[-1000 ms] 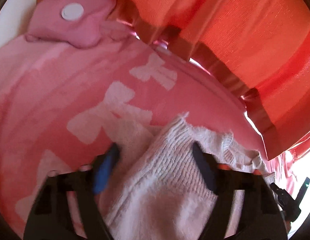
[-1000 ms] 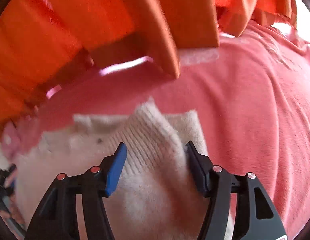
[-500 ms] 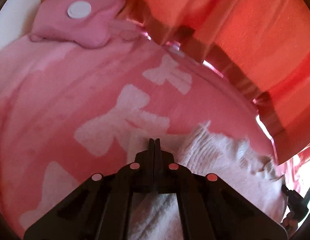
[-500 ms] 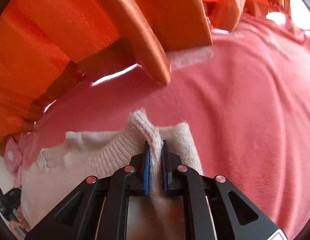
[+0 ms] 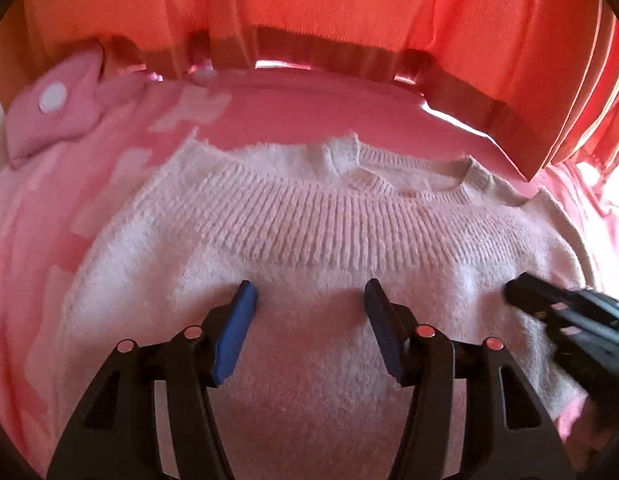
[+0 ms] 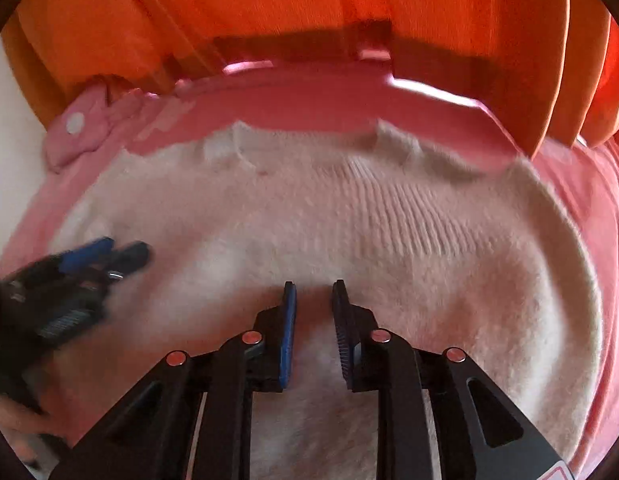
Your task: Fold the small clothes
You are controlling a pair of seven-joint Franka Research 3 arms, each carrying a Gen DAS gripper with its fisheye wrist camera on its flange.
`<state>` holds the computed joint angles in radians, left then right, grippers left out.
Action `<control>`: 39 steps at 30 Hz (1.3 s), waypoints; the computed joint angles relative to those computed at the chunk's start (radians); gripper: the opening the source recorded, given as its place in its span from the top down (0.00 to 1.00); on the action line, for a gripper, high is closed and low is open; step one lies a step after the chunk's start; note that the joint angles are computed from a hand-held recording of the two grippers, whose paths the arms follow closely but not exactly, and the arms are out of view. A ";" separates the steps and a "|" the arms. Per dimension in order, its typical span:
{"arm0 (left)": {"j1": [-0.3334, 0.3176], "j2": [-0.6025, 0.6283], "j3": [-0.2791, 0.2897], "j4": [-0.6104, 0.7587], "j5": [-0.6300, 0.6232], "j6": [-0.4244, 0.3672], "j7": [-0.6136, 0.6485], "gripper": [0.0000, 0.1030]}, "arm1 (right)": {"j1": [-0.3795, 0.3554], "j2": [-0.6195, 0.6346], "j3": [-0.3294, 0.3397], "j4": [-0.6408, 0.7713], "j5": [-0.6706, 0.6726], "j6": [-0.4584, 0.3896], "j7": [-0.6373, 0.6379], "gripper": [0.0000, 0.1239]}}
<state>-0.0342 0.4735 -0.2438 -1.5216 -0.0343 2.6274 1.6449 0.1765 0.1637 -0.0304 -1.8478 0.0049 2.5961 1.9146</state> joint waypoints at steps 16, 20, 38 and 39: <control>-0.034 0.004 0.029 0.011 0.065 -0.015 -0.083 0.36 | 0.028 0.163 -0.015 0.186 0.001 -0.094 0.010 0.80; -0.020 0.002 0.016 0.017 0.050 -0.026 -0.078 0.36 | 0.025 0.122 -0.007 0.145 0.032 -0.022 0.011 0.79; 0.166 0.147 0.007 0.252 -0.157 -0.230 -0.258 0.18 | 0.045 0.153 -0.018 0.194 -0.013 -0.107 0.017 0.74; 0.183 0.144 -0.014 0.243 -0.183 -0.217 -0.244 0.44 | 0.046 0.153 -0.019 0.195 -0.018 -0.107 0.019 0.74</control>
